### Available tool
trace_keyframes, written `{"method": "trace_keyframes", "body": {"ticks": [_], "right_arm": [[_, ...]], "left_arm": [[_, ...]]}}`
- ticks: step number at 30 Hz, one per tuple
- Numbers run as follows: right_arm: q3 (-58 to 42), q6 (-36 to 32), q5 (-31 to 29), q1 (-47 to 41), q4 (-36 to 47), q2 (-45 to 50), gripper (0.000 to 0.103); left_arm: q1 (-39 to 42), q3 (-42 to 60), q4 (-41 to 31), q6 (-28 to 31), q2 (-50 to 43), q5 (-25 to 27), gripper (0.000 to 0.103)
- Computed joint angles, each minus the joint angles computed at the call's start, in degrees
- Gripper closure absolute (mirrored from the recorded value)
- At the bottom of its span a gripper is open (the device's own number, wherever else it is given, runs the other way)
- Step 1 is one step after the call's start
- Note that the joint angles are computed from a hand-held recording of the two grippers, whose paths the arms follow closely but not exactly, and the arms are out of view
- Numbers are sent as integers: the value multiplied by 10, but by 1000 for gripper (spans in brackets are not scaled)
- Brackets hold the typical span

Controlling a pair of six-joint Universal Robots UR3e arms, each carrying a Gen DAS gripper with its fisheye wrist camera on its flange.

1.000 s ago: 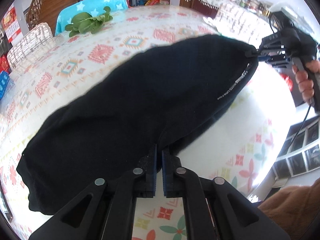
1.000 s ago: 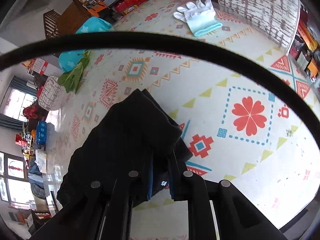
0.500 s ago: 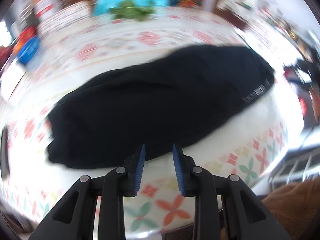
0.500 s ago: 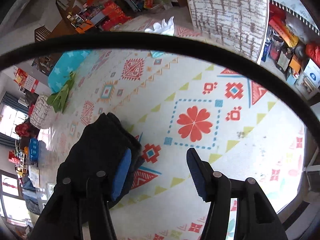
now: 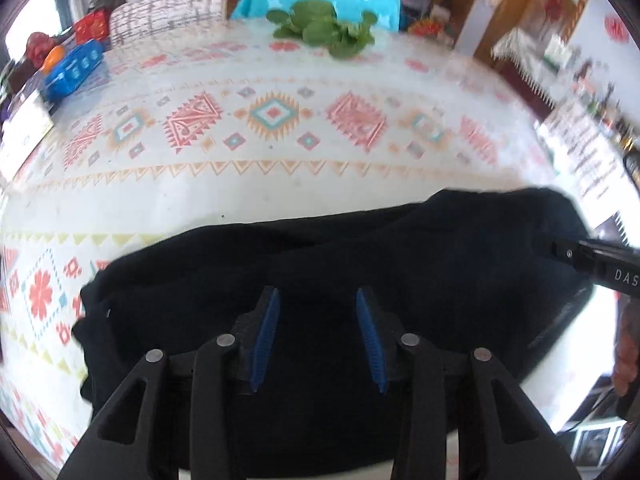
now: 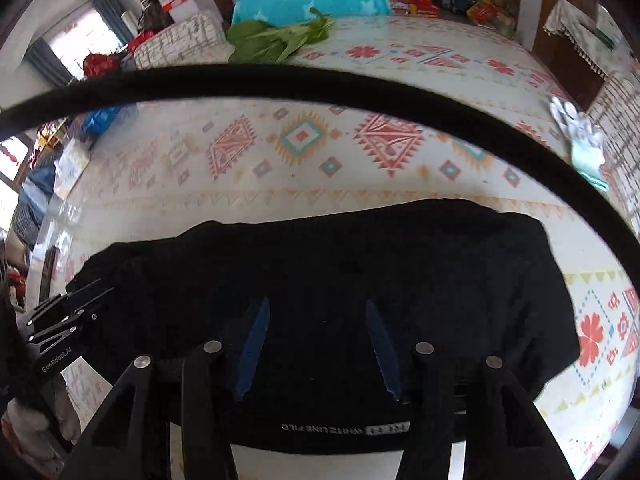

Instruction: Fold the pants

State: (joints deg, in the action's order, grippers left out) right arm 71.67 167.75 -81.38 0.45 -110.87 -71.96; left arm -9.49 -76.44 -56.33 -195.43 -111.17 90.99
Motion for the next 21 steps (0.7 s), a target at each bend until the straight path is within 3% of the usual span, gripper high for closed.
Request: {"method": "trace_keyframes", "body": {"ticks": [5,7,12,14,17,21], "right_arm": [[-86,24,-40,26,7,97,51],[-116,33,-47,22,16,124,51],[-152,47,-54,20,25,146,51],[-164,51,-59,23,36,148,51],[-152,65,-66,40,24,120,51],[-166,43,-10,71,36,100,51]], "left_arm": [[7,34,-8,33,-49,44,64],[18,34,-1,42,-52,41,59],[57,42,-13,47,-48,16,58],[98,2,-3,43,-7,-36,58],[147,-74,16,42,74,-63,57],[218,-201,30,36,199,-99,57]]}}
